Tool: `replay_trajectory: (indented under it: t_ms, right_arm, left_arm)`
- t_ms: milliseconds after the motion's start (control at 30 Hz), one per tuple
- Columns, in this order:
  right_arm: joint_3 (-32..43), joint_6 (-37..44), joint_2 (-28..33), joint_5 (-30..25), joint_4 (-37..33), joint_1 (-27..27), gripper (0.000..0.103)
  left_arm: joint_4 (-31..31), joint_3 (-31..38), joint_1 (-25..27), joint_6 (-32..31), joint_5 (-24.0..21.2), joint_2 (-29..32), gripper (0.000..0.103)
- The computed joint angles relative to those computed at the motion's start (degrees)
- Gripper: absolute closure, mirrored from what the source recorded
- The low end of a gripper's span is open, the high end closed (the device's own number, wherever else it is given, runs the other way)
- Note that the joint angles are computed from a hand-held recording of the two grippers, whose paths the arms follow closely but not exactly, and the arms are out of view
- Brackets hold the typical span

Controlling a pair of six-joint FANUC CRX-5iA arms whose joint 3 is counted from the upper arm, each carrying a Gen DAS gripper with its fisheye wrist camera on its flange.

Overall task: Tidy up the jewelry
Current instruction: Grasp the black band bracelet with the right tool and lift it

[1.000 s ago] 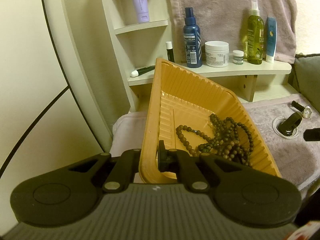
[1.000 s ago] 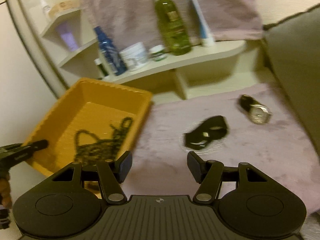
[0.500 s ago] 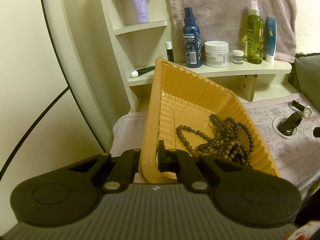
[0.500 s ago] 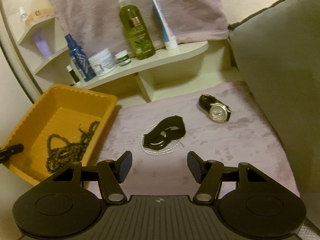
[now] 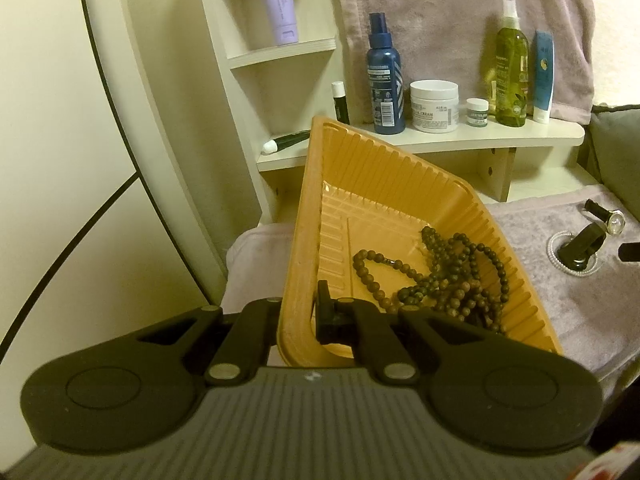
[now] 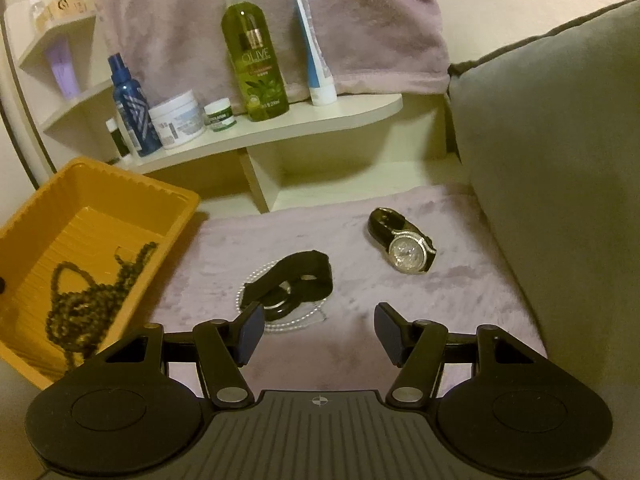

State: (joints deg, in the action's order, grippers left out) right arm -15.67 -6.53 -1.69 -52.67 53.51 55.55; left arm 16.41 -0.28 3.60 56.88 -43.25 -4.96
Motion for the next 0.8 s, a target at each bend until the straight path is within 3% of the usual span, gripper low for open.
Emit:
replay_trajectory:
  t_ms: [267, 367, 567, 733, 800]
  right_arm:
    - [3.07, 9.01, 3.72, -1.39, -0.98, -2.11, 0.044]
    - [4.20, 12.41, 5.11, -1.01, -1.20, -2.83, 0.058]
    - [5.96, 17.77, 7.63, -0.64, -1.04, -3.55, 0.069]
    - [6.26, 18.71, 8.30, -0.57, -0.43, -3.58, 0.089]
    - [6.02, 17.76, 8.08, -0.98, 0.13, -3.33, 0.092]
  left_arm:
    - [-0.49, 0.48, -0.15, 0.42, -0.36, 0.18, 0.100]
    - [-0.82, 0.59, -0.19, 0.38, -0.35, 0.21, 0.100]
    - [-0.96, 0.62, -0.27, 0.52, -0.35, 0.17, 0.100]
    - [-0.99, 0.63, -0.30, 0.56, -0.33, 0.17, 0.100]
    - [-1.07, 0.61, -0.35, 0.60, -0.26, 0.16, 0.100]
